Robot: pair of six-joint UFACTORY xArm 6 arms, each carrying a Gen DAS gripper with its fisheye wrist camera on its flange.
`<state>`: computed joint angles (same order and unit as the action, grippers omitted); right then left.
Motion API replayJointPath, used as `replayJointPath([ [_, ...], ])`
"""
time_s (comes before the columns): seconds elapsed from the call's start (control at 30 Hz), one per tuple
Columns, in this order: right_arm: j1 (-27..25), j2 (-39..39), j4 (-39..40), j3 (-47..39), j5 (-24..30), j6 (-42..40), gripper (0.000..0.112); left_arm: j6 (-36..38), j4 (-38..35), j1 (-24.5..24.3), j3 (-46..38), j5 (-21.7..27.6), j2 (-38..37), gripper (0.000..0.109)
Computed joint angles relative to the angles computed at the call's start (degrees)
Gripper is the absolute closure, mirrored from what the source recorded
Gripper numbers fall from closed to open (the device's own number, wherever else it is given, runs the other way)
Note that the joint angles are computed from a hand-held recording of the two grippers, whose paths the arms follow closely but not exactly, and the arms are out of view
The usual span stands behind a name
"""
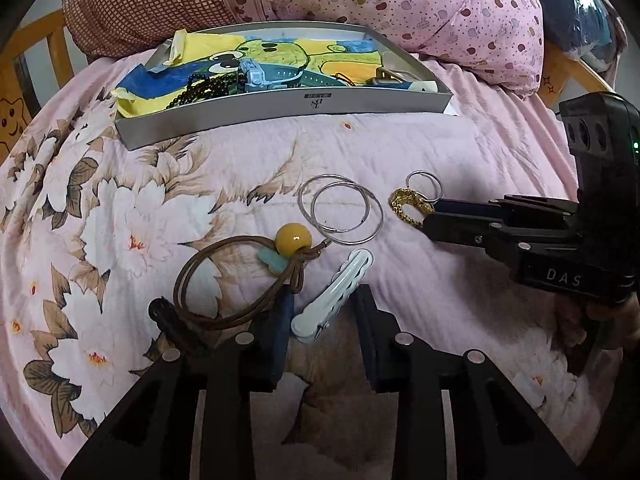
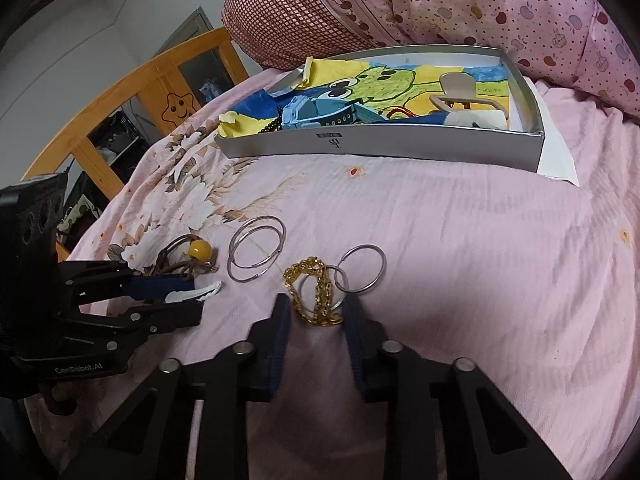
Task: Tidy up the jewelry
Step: 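Grasp the white hair clip with the left tool while the right tool grasps the gold chain, then lift the white clip with the left tool while the right tool lifts the gold chain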
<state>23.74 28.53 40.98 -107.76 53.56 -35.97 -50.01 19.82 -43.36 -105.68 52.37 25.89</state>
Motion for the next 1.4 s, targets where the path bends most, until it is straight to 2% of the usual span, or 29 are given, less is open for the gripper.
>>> replayJointPath([
  [0.03,0.00,-0.11,-0.30,0.08,0.06,-0.11,0.095,-0.10,0.21,-0.06,-0.13,0.12,0.10,0.083],
  [0.07,0.04,-0.42,-0.59,0.39,0.06,-0.38,0.100,-0.25,0.61,-0.17,-0.24,0.50,0.12,0.087],
  [0.17,0.40,-1.20,-2.06,1.07,0.55,-1.19,0.104,-1.01,1.29,-0.48,-0.53,1.54,0.18,0.096],
  [0.53,0.40,-5.63,-5.89,5.19,3.69,1.18,0.104,-4.21,1.03,-1.89,3.37,0.64,-2.80,0.096],
  [0.73,0.44,-5.92,-5.64,5.77,3.02,2.12,0.103,-3.73,0.68,-2.02,2.03,1.82,-2.12,0.096],
  [1.07,0.73,-3.99,-5.00,3.97,1.69,1.83,0.102,-3.17,-1.13,-0.72,1.69,0.75,-1.67,0.096],
  [1.23,1.26,-6.18,-5.45,6.54,-0.42,0.77,0.107,-3.33,-0.55,-1.05,2.31,0.16,-2.07,0.096],
  [1.4,0.73,-8.57,-3.09,8.40,-1.07,1.52,0.108,-4.25,-0.61,-1.66,3.98,-1.72,-3.46,0.096],
])
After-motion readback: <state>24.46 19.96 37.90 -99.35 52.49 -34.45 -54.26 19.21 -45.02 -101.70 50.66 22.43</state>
